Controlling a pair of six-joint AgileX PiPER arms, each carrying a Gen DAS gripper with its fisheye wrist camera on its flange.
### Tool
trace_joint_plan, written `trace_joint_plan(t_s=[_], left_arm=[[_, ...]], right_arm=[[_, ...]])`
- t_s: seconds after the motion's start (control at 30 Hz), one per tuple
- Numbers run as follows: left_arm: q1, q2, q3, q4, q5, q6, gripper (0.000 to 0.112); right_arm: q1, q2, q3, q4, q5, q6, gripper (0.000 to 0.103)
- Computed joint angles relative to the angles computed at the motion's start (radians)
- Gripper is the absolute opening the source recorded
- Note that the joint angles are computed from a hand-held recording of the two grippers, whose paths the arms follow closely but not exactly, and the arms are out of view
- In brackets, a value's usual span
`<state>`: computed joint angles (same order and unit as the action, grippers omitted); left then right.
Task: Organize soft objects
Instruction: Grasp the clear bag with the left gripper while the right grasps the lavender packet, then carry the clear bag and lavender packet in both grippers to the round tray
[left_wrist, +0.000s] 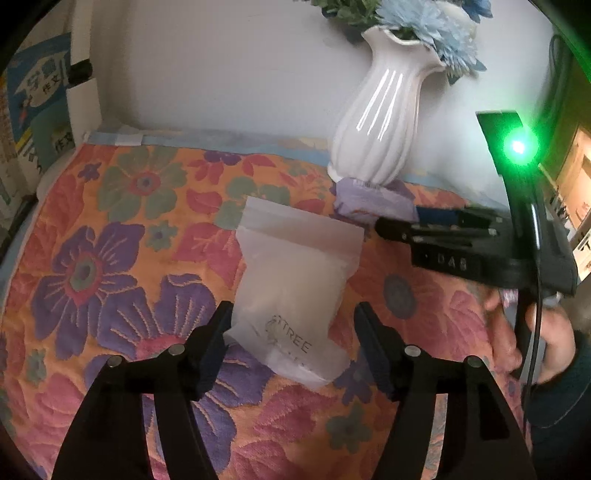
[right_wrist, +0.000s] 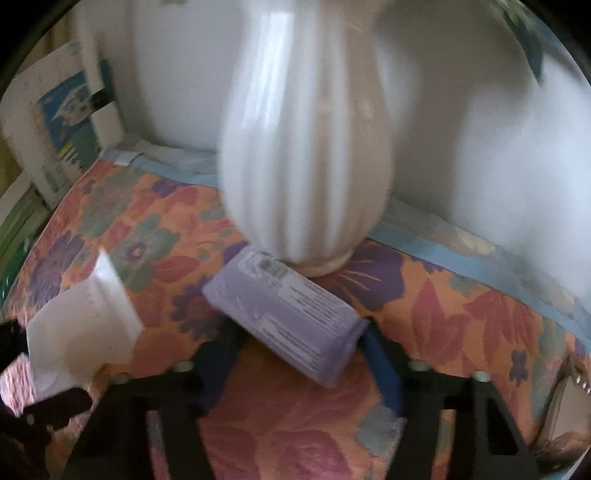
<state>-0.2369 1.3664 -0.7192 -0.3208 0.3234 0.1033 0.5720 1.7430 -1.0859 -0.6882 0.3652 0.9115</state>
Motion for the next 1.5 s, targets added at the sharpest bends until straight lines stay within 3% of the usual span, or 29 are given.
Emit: trace_joint_plan(t_s=[0.07, 0.17, 0.23, 0.27, 0.3, 0.47, 0.53, 0.57, 0.6, 0.67, 0.73, 0.87, 0.93, 1.03, 1.07, 1.1, 1.13, 1.2, 1.33, 1.5], left_arm=[[0.013, 0.012, 0.0, -0.049, -0.005, 0.045, 0.045], [0.023, 0.004, 0.005, -0.086, -0.011, 0.087, 0.041], [-0.002, -0.02, 0.021, 0.012, -0.037, -0.014, 0.041], [-0.015, -0.037, 0.031, 0.083, -0.049, -0.087, 0.041], [-0.021, -0.046, 0.035, 0.12, -0.051, -0.126, 0.041], [-0.012, -0.037, 0.023, 0.114, -0.031, -0.135, 0.041], [0.005, -0.04, 0.026, 0.059, -0.032, -0.087, 0.041], [0.013, -0.045, 0.031, 0.031, -0.033, -0.063, 0.041], [0.027, -0.049, 0.036, -0.015, -0.032, -0.024, 0.041], [0.06, -0.049, 0.04, -0.135, -0.021, 0.086, 0.041], [0.093, -0.037, 0.033, -0.23, 0.001, 0.172, 0.041], [0.086, -0.03, 0.024, -0.212, 0.008, 0.151, 0.041], [0.064, -0.031, 0.019, -0.142, -0.001, 0.083, 0.041], [0.033, -0.027, 0.013, -0.041, -0.011, -0.015, 0.041], [0.031, -0.026, 0.013, -0.035, -0.012, -0.017, 0.041], [0.023, -0.025, 0.012, -0.006, -0.013, -0.044, 0.041], [0.02, -0.025, 0.013, 0.005, -0.016, -0.053, 0.041], [0.013, -0.028, 0.015, 0.031, -0.021, -0.077, 0.041], [0.01, -0.031, 0.02, 0.046, -0.027, -0.086, 0.041], [0.011, -0.03, 0.02, 0.041, -0.026, -0.08, 0.041]], right_arm=[[0.021, -0.015, 0.021, -0.029, 0.007, 0.055, 0.044], [0.044, -0.087, 0.122, -0.059, -0.019, 0.165, 0.041], [0.072, -0.123, 0.173, -0.057, -0.026, 0.23, 0.041], [0.103, -0.156, 0.211, -0.079, -0.016, 0.291, 0.027], [0.144, -0.19, 0.248, -0.096, 0.013, 0.354, 0.017], [0.396, -0.337, 0.401, -0.178, 0.157, 0.644, 0.017], [0.461, -0.325, 0.373, -0.164, 0.243, 0.636, 0.022], [0.475, -0.291, 0.319, -0.146, 0.306, 0.581, 0.036], [0.47, -0.28, 0.295, -0.142, 0.332, 0.543, 0.066], [0.466, -0.24, 0.238, -0.218, 0.406, 0.536, 0.085], [0.423, -0.192, 0.18, -0.265, 0.429, 0.48, 0.085], [0.267, -0.033, 0.031, -0.231, 0.373, 0.271, 0.085], [0.223, -0.031, 0.04, -0.267, 0.299, 0.27, 0.085], [0.135, -0.019, 0.011, -0.152, 0.183, 0.178, 0.085], [0.115, -0.025, 0.021, -0.114, 0.133, 0.156, 0.077], [0.102, -0.034, 0.035, -0.079, 0.084, 0.131, 0.063], [0.103, -0.049, 0.054, -0.084, 0.057, 0.146, 0.058], [0.138, -0.058, 0.078, -0.167, 0.066, 0.242, 0.04], [0.217, -0.063, 0.104, -0.286, 0.136, 0.402, 0.038], [0.295, -0.136, 0.206, -0.321, 0.168, 0.547, 0.038]])
